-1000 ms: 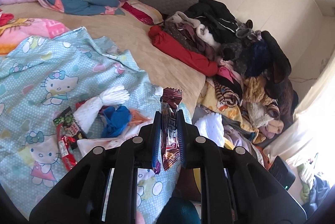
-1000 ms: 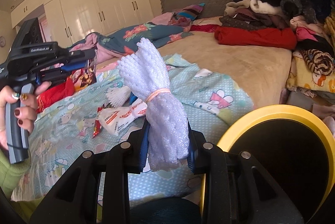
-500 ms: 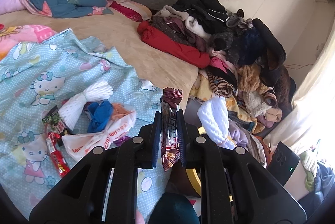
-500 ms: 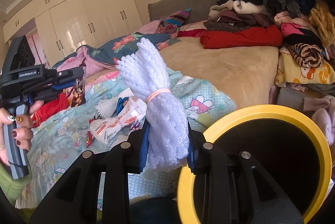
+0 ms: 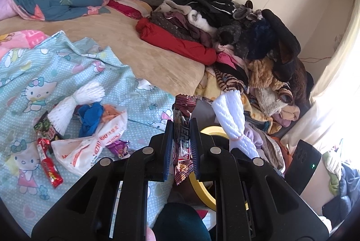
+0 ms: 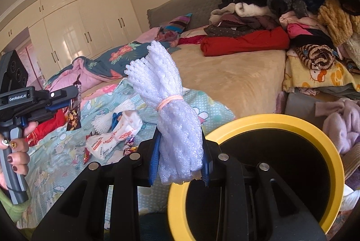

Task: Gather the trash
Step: 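Carry the chocolate wrapper and white mesh bundle in both tools over the bin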

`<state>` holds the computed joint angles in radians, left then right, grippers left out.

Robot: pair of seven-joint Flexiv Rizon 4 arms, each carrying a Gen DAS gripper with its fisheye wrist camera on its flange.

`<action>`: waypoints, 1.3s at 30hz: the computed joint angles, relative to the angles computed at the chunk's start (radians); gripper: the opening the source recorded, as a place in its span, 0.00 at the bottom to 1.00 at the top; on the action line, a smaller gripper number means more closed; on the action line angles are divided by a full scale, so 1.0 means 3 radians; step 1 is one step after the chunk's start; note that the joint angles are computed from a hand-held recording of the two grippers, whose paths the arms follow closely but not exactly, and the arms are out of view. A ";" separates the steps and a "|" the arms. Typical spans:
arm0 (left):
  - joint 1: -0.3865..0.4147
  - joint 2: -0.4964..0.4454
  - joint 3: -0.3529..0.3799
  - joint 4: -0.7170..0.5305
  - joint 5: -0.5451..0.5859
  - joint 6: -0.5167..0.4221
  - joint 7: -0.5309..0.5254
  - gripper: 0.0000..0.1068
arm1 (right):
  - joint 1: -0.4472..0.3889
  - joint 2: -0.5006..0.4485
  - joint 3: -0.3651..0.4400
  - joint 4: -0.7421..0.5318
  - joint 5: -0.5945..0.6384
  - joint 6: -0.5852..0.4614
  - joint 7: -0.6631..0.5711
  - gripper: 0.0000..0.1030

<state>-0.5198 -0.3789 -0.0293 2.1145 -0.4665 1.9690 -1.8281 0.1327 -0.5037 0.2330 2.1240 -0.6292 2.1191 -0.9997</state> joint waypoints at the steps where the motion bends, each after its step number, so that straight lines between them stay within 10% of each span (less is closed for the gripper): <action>1: 0.0015 -0.0004 -0.0018 -0.0008 0.0019 -0.0006 -0.0004 0.09 | 0.0002 0.0004 -0.0012 0.0003 0.0021 0.0005 -0.0006 0.28; 39: -0.0113 -0.0418 -0.0089 -0.0603 0.0379 -0.0380 0.0050 0.09 | -0.0259 -0.0033 -0.0076 0.0012 0.0300 -0.0145 0.0095 0.28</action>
